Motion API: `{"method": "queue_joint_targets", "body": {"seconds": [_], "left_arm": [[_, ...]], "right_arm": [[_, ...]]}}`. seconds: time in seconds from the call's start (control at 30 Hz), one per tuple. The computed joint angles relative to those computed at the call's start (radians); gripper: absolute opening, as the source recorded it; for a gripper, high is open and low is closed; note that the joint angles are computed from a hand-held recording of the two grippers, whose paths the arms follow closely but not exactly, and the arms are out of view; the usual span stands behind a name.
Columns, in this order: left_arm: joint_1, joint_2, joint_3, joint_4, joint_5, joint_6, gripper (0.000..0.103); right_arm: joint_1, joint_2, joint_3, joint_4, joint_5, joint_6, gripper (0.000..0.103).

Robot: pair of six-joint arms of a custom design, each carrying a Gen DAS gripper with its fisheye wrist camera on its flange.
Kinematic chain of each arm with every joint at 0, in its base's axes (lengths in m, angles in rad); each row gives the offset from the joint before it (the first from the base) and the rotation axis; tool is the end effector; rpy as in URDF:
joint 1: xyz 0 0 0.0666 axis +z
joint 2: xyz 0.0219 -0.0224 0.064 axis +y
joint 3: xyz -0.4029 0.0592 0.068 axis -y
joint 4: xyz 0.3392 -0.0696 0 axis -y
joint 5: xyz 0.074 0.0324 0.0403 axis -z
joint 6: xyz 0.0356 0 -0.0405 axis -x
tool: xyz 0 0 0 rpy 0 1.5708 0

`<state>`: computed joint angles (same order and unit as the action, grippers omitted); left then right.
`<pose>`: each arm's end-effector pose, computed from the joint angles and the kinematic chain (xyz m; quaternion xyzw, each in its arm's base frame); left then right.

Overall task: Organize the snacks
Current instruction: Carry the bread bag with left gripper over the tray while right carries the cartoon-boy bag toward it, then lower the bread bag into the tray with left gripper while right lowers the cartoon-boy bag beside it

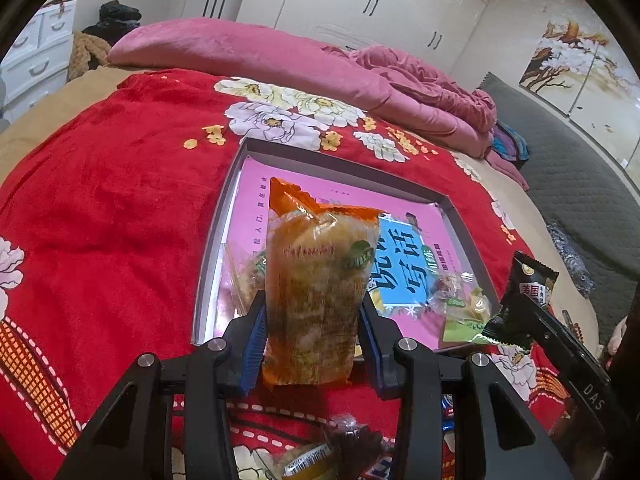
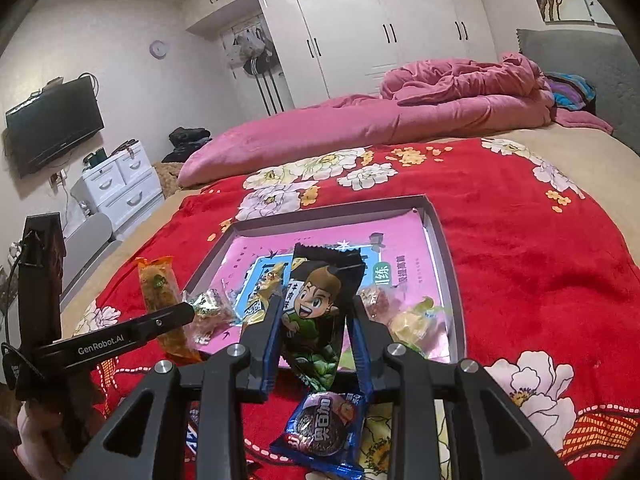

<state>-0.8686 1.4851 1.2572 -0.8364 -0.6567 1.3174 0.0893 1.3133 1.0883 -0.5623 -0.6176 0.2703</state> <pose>0.2972 -0.3183 0.3717 -0.2827 0.8754 -0.0671 0.3863 0.3849 0.0548 0.3887 -0.2716 0.8456 0.2469 0.3876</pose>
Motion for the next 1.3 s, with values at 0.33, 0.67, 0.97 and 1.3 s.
{"method": "queue_joint_targets", "body": {"seconds": [0.33, 0.67, 0.97, 1.3], "left_arm": [[0.016, 0.016, 0.007, 0.001, 0.015, -0.012, 0.043], [0.034, 0.035, 0.019, -0.010, 0.013, -0.013, 0.043], [0.043, 0.064, 0.043, -0.002, 0.019, -0.058, 0.043], [0.050, 0.078, 0.053, 0.013, 0.030, -0.092, 0.043]], "right_arm": [[0.016, 0.011, 0.002, 0.018, 0.013, -0.008, 0.032], [0.020, 0.025, 0.010, 0.011, 0.015, -0.008, 0.032], [0.035, 0.043, 0.019, 0.011, 0.028, -0.004, 0.032], [0.049, 0.061, 0.022, 0.003, 0.041, 0.005, 0.032]]}}
